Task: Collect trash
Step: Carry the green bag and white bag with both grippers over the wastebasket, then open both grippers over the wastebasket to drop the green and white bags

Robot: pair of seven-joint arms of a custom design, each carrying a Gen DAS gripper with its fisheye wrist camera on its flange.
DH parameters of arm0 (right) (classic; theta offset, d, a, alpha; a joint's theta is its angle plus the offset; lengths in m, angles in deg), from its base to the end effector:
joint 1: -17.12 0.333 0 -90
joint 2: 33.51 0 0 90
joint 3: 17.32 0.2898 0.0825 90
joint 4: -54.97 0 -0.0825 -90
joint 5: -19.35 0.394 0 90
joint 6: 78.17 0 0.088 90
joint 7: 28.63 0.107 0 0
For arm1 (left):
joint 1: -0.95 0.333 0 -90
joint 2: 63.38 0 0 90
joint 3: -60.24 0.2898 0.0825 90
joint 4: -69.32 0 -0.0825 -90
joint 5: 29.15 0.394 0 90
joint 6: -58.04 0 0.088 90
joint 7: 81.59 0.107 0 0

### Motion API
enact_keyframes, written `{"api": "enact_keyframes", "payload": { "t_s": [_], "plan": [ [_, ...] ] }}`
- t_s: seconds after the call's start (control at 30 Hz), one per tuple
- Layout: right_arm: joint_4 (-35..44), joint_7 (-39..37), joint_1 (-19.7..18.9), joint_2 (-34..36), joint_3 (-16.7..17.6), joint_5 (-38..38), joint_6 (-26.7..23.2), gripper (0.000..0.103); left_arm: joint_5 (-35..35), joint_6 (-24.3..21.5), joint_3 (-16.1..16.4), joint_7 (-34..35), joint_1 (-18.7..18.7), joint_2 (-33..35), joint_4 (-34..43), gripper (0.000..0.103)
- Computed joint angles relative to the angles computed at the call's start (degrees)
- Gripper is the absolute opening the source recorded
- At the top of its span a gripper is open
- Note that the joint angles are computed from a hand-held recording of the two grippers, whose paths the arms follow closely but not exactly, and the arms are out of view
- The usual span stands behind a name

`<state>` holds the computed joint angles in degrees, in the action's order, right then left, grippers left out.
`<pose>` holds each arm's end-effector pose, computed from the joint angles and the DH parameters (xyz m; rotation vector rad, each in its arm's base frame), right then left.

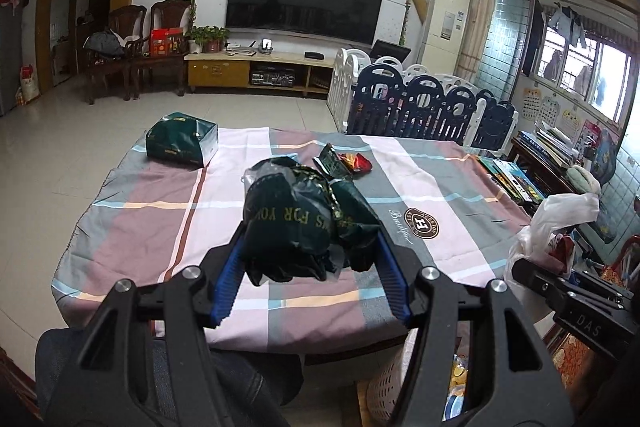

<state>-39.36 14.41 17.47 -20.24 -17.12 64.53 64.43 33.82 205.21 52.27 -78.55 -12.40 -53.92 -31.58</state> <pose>0.6803 0.0028 0.5171 -1.8774 1.3312 -0.3573 0.6100 -0.2478 0.5058 -1.8842 1.2622 -0.8627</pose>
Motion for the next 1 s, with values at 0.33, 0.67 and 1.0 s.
{"api": "enact_keyframes", "payload": {
  "t_s": [0.33,0.67,1.0],
  "plan": [
    [-0.65,1.84,-0.22,-0.11,-0.56,-0.99,0.11,0.031,-0.01,-0.14,-0.22,0.97,-0.55,0.45,0.69,0.061],
    [-4.21,8.44,0.74,1.00,-2.90,-11.98,1.15,0.031,-1.85,0.32,-0.02,2.52,-0.77,1.18,1.23,0.060],
    [1.98,26.45,1.01,11.24,-7.20,-28.78,-9.30,0.053,-6.54,3.29,-0.39,7.20,-0.66,3.31,2.57,0.061]
  ]
}}
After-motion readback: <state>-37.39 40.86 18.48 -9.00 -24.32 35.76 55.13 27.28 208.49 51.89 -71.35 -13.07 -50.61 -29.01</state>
